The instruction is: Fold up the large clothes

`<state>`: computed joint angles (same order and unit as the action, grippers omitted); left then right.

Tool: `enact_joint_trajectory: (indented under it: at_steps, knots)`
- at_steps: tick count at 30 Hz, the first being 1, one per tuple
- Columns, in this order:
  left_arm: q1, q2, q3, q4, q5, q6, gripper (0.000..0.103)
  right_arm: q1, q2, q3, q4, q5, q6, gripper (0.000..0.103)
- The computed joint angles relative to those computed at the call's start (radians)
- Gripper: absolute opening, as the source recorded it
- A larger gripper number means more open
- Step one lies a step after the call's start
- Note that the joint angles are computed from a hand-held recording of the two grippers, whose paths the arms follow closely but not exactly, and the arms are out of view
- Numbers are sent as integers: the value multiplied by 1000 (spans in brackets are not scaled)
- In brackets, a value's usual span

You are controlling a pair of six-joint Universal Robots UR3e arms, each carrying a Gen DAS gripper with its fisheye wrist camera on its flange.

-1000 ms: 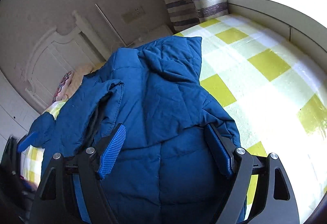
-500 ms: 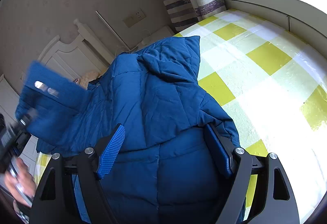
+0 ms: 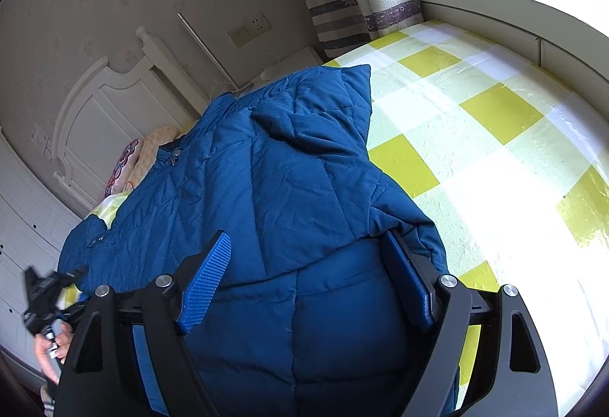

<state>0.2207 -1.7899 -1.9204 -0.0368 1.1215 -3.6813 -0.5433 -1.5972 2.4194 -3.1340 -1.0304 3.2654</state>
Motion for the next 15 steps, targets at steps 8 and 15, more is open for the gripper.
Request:
enact_joint_trajectory:
  at_steps: [8,15]
  knots:
    - [-322,-220,547,-370,316,427,100,14,9,-10,-4,-20,4,79]
    - [-319,-367,607,-506,345,494,100,18,-15,15,-33,-47,21,77]
